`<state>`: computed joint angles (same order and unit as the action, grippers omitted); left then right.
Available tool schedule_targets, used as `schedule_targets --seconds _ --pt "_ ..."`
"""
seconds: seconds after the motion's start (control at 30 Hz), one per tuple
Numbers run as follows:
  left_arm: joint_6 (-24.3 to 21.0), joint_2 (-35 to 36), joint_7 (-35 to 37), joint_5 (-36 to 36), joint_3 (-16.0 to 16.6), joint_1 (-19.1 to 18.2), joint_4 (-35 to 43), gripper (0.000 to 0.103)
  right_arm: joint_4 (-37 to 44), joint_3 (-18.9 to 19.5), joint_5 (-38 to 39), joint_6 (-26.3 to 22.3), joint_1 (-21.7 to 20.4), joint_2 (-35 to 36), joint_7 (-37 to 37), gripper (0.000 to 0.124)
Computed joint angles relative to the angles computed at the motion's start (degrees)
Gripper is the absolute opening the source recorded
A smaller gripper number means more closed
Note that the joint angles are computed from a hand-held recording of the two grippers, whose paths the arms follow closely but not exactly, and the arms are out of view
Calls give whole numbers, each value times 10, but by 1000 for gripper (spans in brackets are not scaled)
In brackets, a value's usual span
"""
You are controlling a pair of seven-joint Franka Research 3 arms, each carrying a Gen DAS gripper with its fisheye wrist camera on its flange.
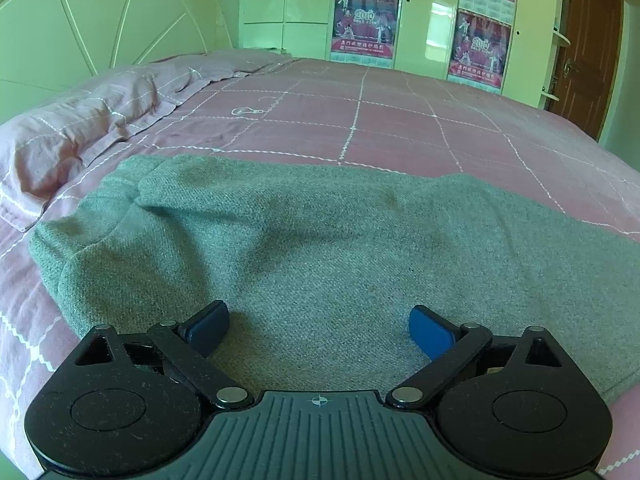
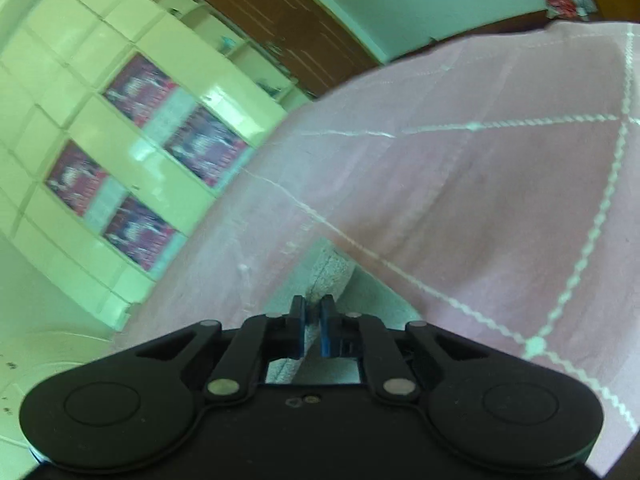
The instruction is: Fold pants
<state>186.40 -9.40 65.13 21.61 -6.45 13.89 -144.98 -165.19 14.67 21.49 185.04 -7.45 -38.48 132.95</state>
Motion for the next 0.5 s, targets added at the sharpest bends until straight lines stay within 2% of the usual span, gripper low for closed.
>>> schedule_targets --seconds 0.03,0.07,0.1,0.17,0.2,0.23,0.3,0.4,0.47,0.5 --pt "0 0 1 0 1 -1 0 97 0 -18 9 -14 14 6 -8 0" --pt "1 -1 1 -1 1 -1 -1 97 -11 -34 29 4 36 3 -22 0" --pt "2 -1 3 -3 8 -8 -2 97 -25 -29 25 26 38 -9 -3 4" --pt "2 0 5 -5 10 -11 -1 97 -41 16 31 21 2 -44 19 29" --pt "1 0 5 -5 6 -6 -1 97 -47 17 34 19 4 -52 23 35" --pt "1 1 4 -3 1 -2 0 97 -53 -1 38 30 25 -48 25 39" --pt "-1 2 7 -2 2 -3 1 99 -52 -65 38 74 87 -15 17 40" --pt "-4 1 12 -6 14 -16 2 99 -34 -108 37 99 130 24 -2 40" --pt "-5 1 8 -3 4 -6 3 99 -12 -88 42 90 113 47 -18 42" --pt "-6 1 2 3 -12 10 4 99 -3 -75 46 88 105 56 -24 42"
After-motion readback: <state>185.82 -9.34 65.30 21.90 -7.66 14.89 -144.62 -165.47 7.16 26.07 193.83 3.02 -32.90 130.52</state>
